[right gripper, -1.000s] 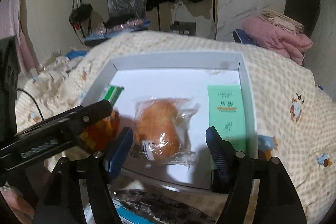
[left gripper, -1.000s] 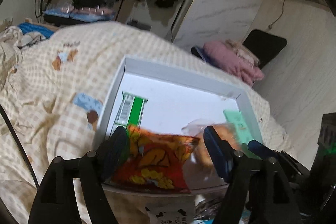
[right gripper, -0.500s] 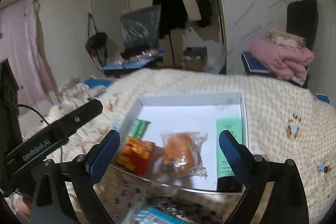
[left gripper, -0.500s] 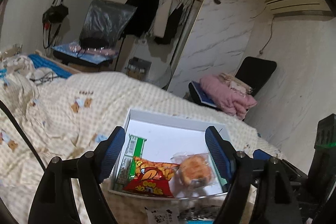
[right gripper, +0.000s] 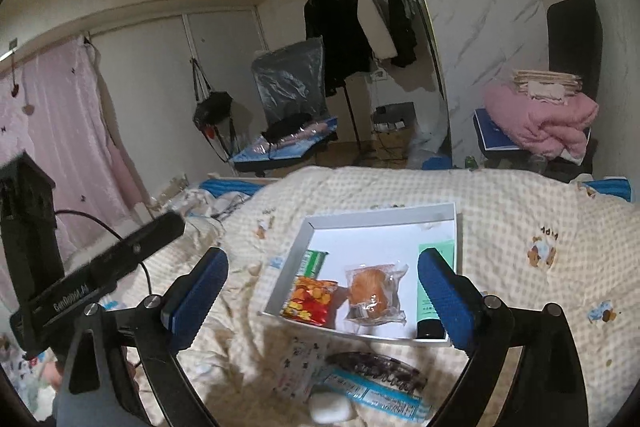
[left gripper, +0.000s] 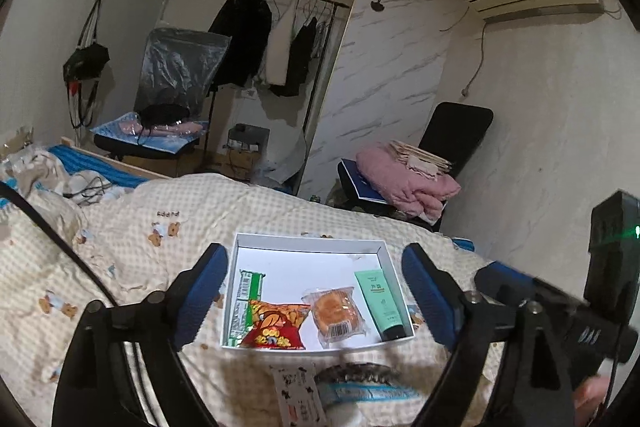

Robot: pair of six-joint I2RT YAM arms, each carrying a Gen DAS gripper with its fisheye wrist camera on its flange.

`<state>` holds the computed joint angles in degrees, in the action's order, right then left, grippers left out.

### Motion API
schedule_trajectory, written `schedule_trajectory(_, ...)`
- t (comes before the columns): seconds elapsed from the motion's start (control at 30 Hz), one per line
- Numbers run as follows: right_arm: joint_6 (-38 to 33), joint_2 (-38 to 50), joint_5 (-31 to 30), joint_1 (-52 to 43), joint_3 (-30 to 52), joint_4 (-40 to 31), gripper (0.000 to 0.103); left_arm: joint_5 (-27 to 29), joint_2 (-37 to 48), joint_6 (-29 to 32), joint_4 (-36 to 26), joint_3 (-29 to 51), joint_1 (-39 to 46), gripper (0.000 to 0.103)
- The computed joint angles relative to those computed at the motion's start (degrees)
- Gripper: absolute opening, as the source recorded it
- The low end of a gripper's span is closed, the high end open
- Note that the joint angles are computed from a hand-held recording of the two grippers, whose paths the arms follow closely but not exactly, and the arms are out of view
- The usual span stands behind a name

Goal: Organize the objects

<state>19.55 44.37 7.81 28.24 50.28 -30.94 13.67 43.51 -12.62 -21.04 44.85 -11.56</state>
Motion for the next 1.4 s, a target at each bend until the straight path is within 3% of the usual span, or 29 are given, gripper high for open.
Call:
schedule_trajectory(0.07,1.0,-2.1,1.9,1.1,1.7,-3.0,0.102,1.1,-3.9,0.2,-2.0,-0.6,1.5,0.102)
schedule_trajectory(0.33,2.6,-6.9,3.9,4.5,8.7,-12.7,0.102,5.6,-13.0,5.5,-12.7,0.3,9.6,0.103)
schedule_trajectory(0.4,3.4,-7.7,8.0,8.5,10.1,-15.3,0.102,8.5,-14.7,6.9,-14.2,-0.1,12.9,0.103)
schedule_trajectory(0.53,7.9,-9.0,25.2,24.9,10.1,-21.4,0.102,11.7,-15.3,7.8,-15.9,-1.4,16.1,0.103)
schedule_trajectory(0.7,11.4,-10.3,29.7,30.9,6.7,-26.2,0.102,10.2,-15.9,8.9,-16.2,-5.3,14.6,0.103)
schedule_trajectory(0.77,10.6,-12.4,27.4,29.5,3.7,-25.0,0.102,8.1,-14.8,9.0,-15.4,-6.5,12.0,0.103)
schedule_trajectory(0.9,6.5,-15.5,14.7,17.8,-2.3,-20.5,0.102,4.5,-13.3,8.6,-13.2,-9.7,8.0,0.103)
schedule_trajectory(0.97,5.9,-15.5,12.5,15.3,-5.1,-18.7,0.102,2.4,-12.7,8.2,-11.6,-11.4,5.7,0.103)
schedule_trajectory(1.07,6.5,-16.3,13.5,16.7,-8.7,-17.0,0.102,0.5,-10.4,7.4,-9.4,-13.4,2.8,0.103)
schedule_trajectory(1.17,10.9,-15.8,24.2,25.7,-11.9,-16.0,0.102,3.2,-7.7,7.1,-9.0,-14.0,1.7,0.103)
schedule_trajectory(1.3,11.9,-13.3,33.6,35.4,-13.9,-15.2,0.102,-1.0,-7.8,6.5,-8.1,-15.4,-3.3,0.103)
schedule_trajectory(1.4,10.2,-13.3,30.2,33.3,-15.8,-12.8,0.102,-1.3,-6.4,6.2,-7.5,-15.8,-4.1,0.103)
